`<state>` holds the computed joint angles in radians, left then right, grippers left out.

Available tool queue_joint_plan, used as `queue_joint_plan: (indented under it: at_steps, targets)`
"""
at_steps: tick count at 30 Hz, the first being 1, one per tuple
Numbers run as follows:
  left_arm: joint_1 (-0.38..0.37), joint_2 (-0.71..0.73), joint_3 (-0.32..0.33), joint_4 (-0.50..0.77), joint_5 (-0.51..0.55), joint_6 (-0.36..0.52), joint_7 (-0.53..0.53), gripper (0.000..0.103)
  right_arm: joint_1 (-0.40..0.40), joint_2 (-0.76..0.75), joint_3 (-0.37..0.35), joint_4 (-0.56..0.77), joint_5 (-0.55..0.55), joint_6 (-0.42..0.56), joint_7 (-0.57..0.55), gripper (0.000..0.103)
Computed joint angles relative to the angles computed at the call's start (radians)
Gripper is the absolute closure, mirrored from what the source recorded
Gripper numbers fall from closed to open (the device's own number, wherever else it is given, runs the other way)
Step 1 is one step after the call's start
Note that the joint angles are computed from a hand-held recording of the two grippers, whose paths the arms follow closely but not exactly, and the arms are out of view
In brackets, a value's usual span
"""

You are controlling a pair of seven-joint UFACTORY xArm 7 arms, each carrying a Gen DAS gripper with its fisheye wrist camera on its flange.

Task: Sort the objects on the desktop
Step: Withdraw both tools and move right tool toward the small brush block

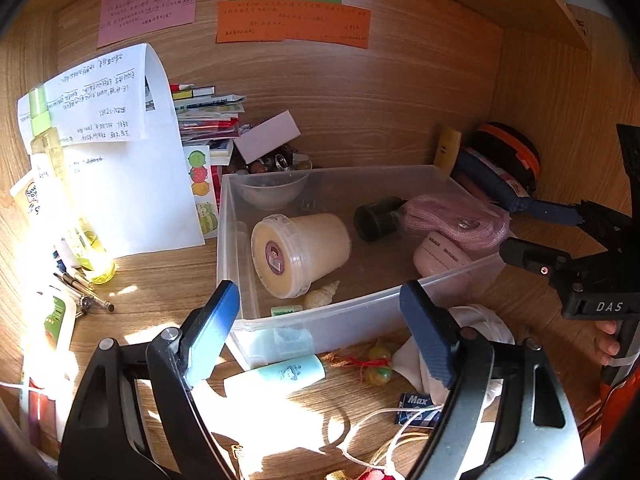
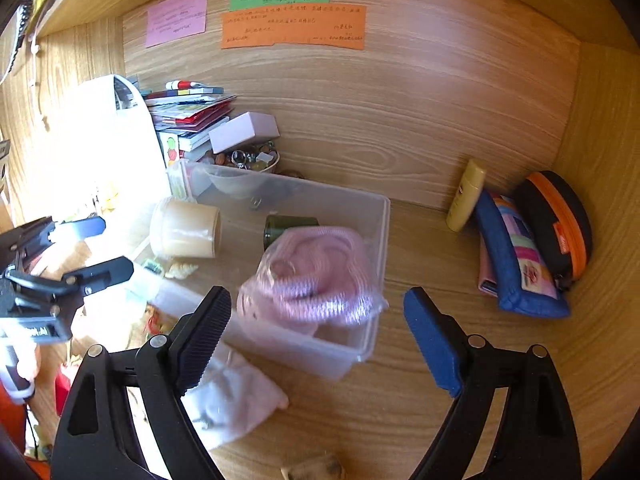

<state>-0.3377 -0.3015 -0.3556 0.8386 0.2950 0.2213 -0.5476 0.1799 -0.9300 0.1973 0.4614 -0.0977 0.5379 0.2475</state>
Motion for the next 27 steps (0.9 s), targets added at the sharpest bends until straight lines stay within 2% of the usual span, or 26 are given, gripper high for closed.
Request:
queue_joint_plan:
  at_steps: [4,10,15,18,20,27]
  targets:
    - [0.035,-0.063,-0.029,-0.032,0.028,0.024,-0.052,0.015,0.022,-0.079,-0.018,-0.041,0.013,0.036,-0.009,0.015]
    - [0.049,-0.167,-0.039,-0.098,0.027,0.070,-0.080,0.013,0.033,-0.186,-0.022,-0.096,0.023,0.107,-0.024,0.014]
    - [0.026,-0.235,-0.034,-0.168,0.004,0.102,-0.053,0.008,0.031,-0.271,0.003,-0.143,0.016,0.169,-0.015,0.014]
    - [0.007,-0.253,-0.028,-0.202,-0.024,0.128,-0.048,0.008,0.031,-0.341,0.023,-0.179,0.008,0.209,0.007,0.014]
    - [-0.023,-0.258,-0.005,-0.222,-0.063,0.147,-0.034,0.008,0.047,-0.383,0.021,-0.198,0.014,0.249,0.014,0.014]
    - [-0.063,-0.322,0.004,-0.287,-0.118,0.190,-0.037,0.008,0.112,-0.478,0.034,-0.250,0.052,0.336,0.052,0.014]
